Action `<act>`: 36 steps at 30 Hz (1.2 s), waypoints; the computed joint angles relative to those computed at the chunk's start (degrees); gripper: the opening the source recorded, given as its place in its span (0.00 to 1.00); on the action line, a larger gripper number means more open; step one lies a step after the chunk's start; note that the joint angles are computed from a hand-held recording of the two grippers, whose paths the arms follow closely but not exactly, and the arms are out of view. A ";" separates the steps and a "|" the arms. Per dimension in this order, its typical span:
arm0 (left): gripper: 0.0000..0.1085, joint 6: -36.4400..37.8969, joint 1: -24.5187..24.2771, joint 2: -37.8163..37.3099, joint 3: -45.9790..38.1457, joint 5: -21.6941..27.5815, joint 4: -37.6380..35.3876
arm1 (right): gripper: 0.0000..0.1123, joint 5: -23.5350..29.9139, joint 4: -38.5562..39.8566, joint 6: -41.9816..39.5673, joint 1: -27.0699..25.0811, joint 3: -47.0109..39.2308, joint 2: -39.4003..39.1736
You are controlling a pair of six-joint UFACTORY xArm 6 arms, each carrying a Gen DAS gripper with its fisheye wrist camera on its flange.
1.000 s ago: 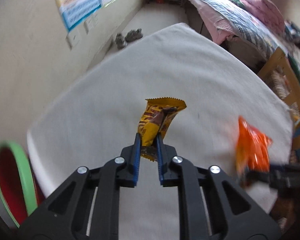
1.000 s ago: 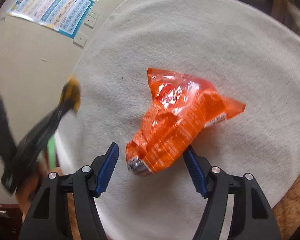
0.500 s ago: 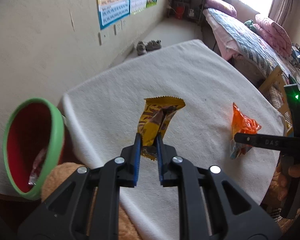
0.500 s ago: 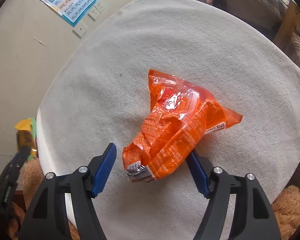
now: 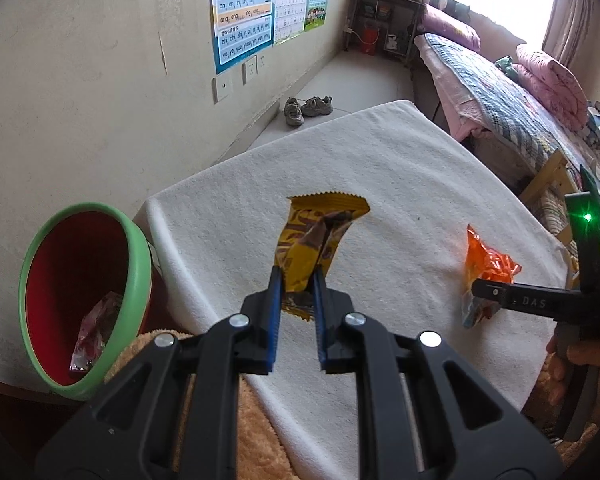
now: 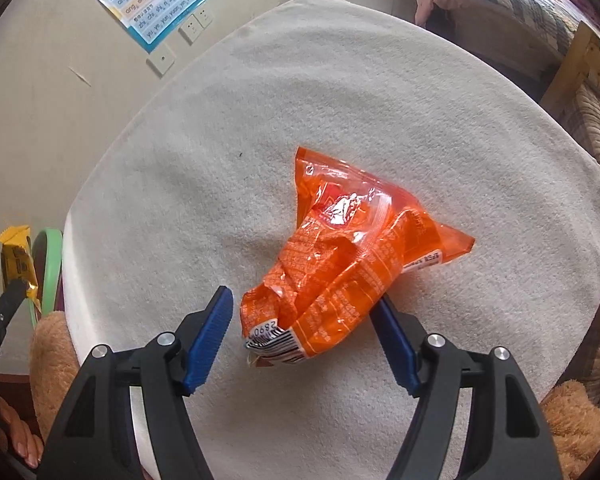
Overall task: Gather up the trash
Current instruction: 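Grasp the orange chip bag with the right gripper and lift it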
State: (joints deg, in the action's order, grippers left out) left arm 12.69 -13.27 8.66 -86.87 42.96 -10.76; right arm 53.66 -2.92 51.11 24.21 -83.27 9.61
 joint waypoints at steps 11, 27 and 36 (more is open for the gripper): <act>0.13 0.24 -0.41 -0.44 0.83 -0.40 0.15 | 0.61 1.06 -1.45 1.00 -0.10 -0.61 0.29; 0.47 1.38 -2.59 6.44 -1.56 8.21 -2.93 | 0.68 0.14 -1.02 2.78 -1.01 0.19 -0.39; 0.50 2.86 -3.98 11.27 -6.30 7.71 0.57 | 0.68 -0.62 -0.25 1.10 -1.22 -0.75 0.20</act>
